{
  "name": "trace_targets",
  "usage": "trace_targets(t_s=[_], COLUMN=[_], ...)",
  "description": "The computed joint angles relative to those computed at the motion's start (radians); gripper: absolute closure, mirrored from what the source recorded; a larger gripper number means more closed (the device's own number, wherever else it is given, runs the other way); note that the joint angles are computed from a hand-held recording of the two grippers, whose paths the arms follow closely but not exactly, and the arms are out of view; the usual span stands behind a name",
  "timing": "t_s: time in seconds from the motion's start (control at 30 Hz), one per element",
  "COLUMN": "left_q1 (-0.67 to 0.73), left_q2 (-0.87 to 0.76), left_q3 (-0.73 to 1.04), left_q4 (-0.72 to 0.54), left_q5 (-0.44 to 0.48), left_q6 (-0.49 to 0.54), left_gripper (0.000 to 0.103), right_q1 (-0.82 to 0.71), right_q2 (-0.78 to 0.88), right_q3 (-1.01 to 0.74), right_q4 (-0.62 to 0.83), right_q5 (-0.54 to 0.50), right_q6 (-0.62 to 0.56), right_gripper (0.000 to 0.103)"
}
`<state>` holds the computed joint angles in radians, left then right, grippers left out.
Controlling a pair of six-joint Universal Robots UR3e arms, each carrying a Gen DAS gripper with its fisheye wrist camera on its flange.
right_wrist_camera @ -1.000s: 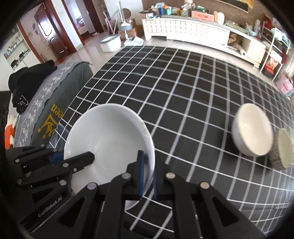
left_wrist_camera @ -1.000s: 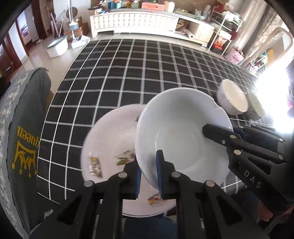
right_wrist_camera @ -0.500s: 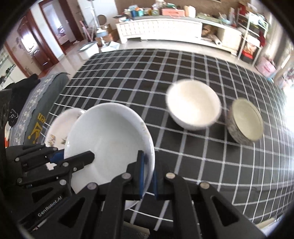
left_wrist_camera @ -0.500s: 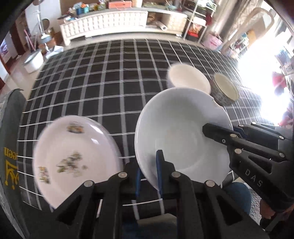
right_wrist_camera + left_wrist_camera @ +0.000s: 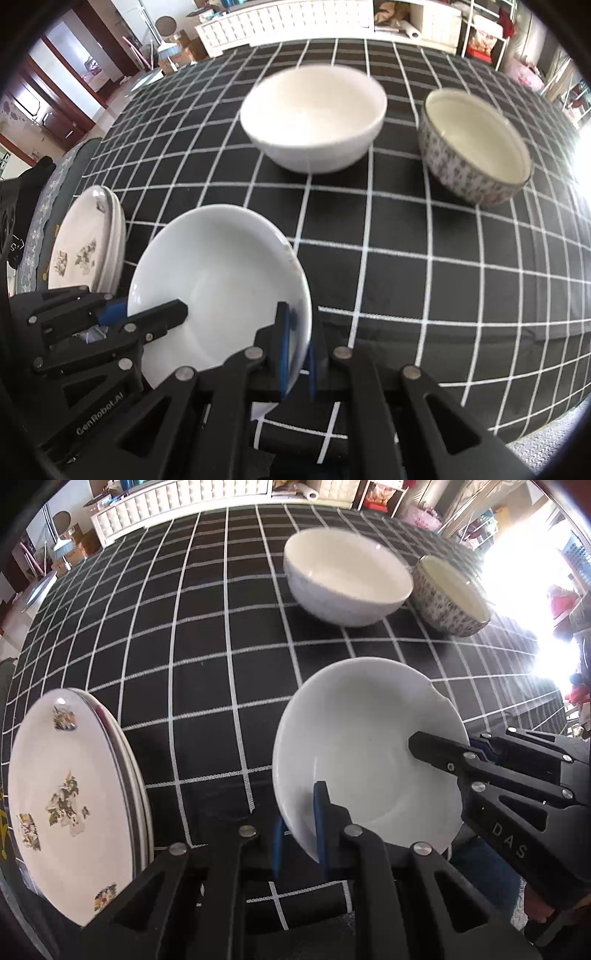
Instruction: Organize plates and bowls
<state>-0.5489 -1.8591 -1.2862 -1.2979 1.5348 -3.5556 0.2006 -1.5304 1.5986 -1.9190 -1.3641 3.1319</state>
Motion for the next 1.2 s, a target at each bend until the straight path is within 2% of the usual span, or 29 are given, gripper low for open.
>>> trace_targets(t_s=[0.37,0.47,0.53,0.57,0.67,0.8,0.9,1.0,1.2], left_q1=[0.009,-0.001,-0.002,0.001,0.027,0.048,0.060,0.078,0.131], left_q2=[-0.003,0.012,0.019,0.028,0.058,0.087,0.068,0.021,-0.166], left_q3=[0.000,0.001,0.008,0.007,-0.001,0.024,0.104,0.222,0.569], left_q4=[0.012,0.005,-0.005,-0.008,-0.018,-0.042,-0.074,-0.114,-0.231], left_q5=[-0.003,0.035,0.058,0.066,0.052,0.048,0.039,0.031,-0.019], left_q6=[0.024,0.031,0.029,0.029,0.031,0.041,0.056,0.082,0.104], left_gripper=[0.091,0.081,0.070,0.070,0.070,0.069,0.062,0.062,0.062], right_q1=[0.004,0.020,0.025,0.019,0.012,-0.024,-0.041,-0.061,-0.078], right_q2=[-0.001,0.000,0.006,0.004,-0.009,-0.041,-0.018,0.031,0.147], right_q3=[0.002,-0.013,-0.025,-0.029,-0.036,-0.056,-0.127,-0.228,-0.410], right_q4=[-0.004,0.000,0.002,0.008,0.010,0.008,0.028,0.067,0.111], right_q5=[-0.024,-0.052,-0.056,-0.053,-0.060,-0.032,-0.029,-0.024,-0.010], right_q6=[-0.051,-0.038,-0.024,-0.023,-0.004,0.002,0.001,0.002,0.021], right_gripper=[0.092,0.091,0.090,0.090,0.081,0.060,0.056,0.056,0.056])
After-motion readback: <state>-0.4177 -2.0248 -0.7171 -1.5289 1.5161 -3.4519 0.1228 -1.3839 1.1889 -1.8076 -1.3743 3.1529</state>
